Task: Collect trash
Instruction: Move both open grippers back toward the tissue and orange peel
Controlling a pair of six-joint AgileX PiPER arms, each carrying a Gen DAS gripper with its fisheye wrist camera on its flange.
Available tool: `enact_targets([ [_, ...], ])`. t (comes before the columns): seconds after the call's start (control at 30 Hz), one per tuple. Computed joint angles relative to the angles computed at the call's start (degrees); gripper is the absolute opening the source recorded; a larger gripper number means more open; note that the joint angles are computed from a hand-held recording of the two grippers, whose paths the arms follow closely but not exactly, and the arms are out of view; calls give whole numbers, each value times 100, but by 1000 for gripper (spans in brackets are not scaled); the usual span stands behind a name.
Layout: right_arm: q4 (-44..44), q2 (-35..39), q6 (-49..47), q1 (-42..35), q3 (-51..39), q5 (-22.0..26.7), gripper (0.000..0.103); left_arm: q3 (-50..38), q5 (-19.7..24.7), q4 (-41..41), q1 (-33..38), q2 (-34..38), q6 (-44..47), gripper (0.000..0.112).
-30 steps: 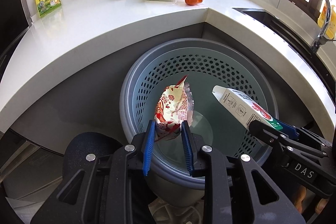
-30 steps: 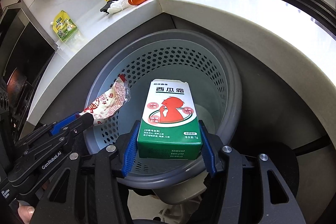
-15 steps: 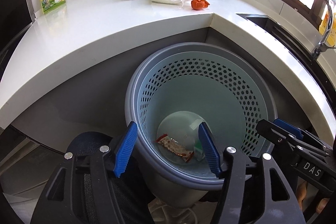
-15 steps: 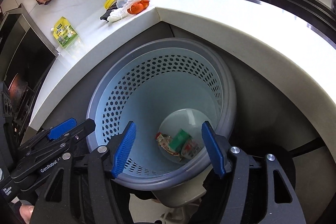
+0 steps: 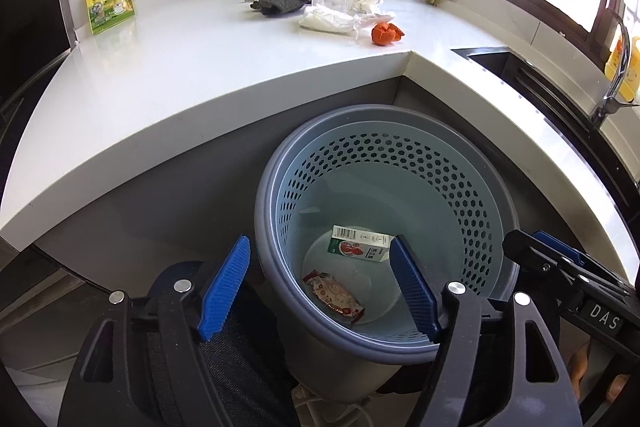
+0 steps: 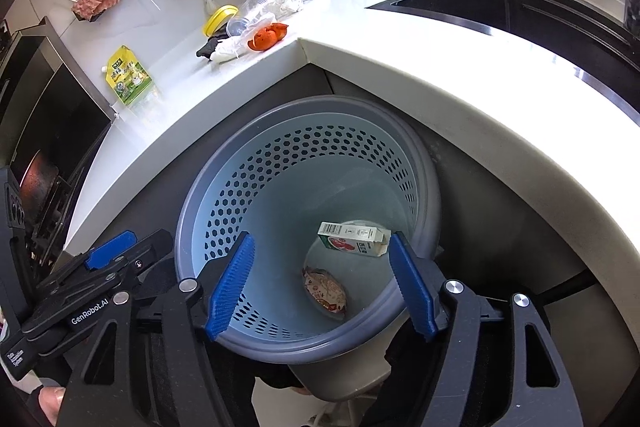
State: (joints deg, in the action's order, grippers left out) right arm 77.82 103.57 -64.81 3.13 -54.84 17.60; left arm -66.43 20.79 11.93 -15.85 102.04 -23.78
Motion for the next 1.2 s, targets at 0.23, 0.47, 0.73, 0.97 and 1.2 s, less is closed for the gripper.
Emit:
enact_targets([
  [0.23,-45,-111,17,129,-34,-98,69,129,-128,33,171,-208,-9,77],
  [0.47,215,-165,-257,205,-72,-264,70,-12,-85,179,293,-182,-85,78],
  [0.73,-193,-113,192,191,-539,-346,71,-516,52,121,425,-71,78,82],
  [0.97,-1440,229,1414,280,-1354,-453,72,-1338,164,25,585,333,272,84],
  [1.2,-3974,1026,3845,470,-2772,-276,72,-2563,447,-63,755,1033,503,87],
])
